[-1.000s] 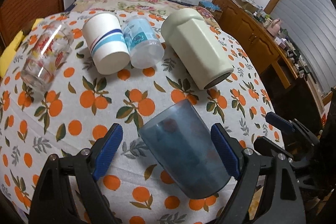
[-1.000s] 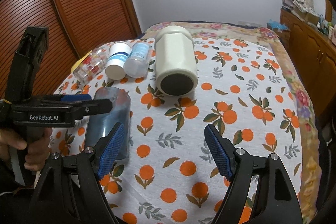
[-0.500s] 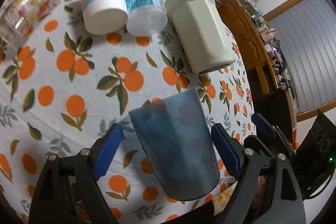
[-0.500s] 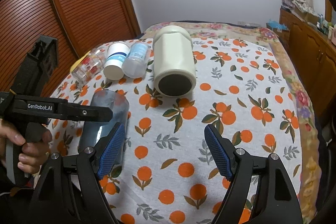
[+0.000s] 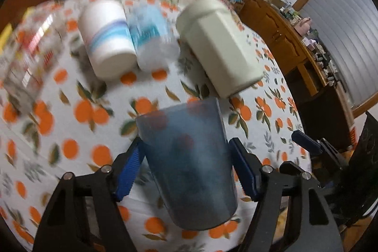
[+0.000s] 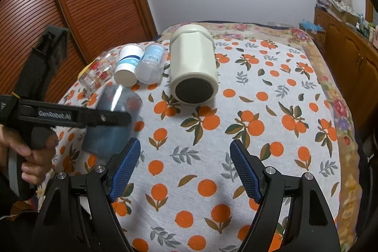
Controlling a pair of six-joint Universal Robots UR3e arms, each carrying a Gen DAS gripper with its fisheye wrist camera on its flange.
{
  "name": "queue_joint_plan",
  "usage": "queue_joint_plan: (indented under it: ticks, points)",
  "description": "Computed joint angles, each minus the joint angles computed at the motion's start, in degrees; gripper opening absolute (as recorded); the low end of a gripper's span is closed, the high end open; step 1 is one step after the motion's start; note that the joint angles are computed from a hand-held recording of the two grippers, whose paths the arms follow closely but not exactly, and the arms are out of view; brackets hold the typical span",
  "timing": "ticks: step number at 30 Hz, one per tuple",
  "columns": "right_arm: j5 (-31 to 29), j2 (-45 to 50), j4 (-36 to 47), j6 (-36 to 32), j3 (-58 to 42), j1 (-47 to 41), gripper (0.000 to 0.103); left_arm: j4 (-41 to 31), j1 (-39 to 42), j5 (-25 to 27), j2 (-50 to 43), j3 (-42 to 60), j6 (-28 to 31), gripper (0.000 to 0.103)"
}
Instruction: Flip cup upright
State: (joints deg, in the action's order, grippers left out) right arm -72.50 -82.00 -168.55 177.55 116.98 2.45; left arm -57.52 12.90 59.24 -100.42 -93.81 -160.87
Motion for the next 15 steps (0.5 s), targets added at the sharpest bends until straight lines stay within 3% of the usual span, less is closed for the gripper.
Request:
queue_joint_plan:
  ticks: [15]
  points:
    - [-0.5, 2.3, -0.1, 0.5, -1.3, 1.1, 0.08, 18.4, -2.9, 5.0, 4.1, -7.6, 3.4, 0.069]
